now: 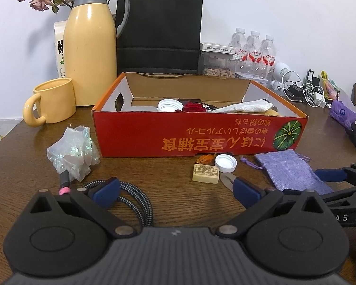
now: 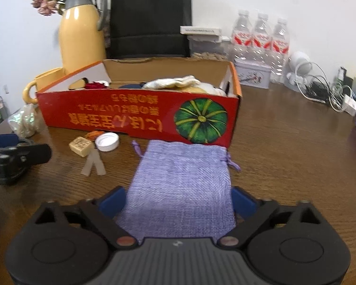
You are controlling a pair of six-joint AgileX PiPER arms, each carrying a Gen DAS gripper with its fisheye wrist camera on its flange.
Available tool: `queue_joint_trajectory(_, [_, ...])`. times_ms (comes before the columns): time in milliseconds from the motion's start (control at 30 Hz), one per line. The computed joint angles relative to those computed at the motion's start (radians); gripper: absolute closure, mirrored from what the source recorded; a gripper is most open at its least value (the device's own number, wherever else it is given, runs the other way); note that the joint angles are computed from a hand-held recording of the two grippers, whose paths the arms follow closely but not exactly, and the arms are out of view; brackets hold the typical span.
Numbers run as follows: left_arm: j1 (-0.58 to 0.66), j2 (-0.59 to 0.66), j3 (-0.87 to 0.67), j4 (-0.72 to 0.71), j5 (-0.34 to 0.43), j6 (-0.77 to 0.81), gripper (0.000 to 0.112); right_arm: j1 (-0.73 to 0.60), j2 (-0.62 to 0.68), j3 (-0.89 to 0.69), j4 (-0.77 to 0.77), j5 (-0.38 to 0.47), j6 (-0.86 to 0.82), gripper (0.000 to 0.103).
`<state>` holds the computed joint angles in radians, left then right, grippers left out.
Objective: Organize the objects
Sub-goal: 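Grasp the purple drawstring pouch with the right tool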
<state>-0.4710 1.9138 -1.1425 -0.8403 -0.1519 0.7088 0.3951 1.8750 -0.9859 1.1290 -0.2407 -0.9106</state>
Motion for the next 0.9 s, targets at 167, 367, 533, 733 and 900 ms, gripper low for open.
queue_joint_trajectory(167, [0.001, 0.001, -0.004, -0.025, 0.005, 0.025, 0.009, -0.006, -0.018, 0.033, -0.251, -0.007, 0.247, 0.075])
queue_joint_trajectory(367, [0.001, 0.002, -0.004, -0.029, 0.003, 0.029, 0.009, -0.012, -0.034, 0.066, -0.447, -0.036, 0.470, 0.094])
queue_joint_trajectory(533, [-0.003, 0.013, -0.015, -0.096, 0.006, 0.098, 0.009, 0.004, -0.043, 0.090, -0.464, -0.101, 0.494, 0.094])
queue_joint_trajectory(733, [-0.022, 0.023, -0.017, -0.098, -0.016, 0.107, 0.009, 0.028, -0.043, 0.100, -0.446, -0.165, 0.479, 0.094])
queue_joint_trajectory(900, [-0.051, 0.046, -0.048, -0.319, -0.028, 0.305, 0.009, 0.053, -0.034, 0.092, -0.395, -0.209, 0.428, 0.094])
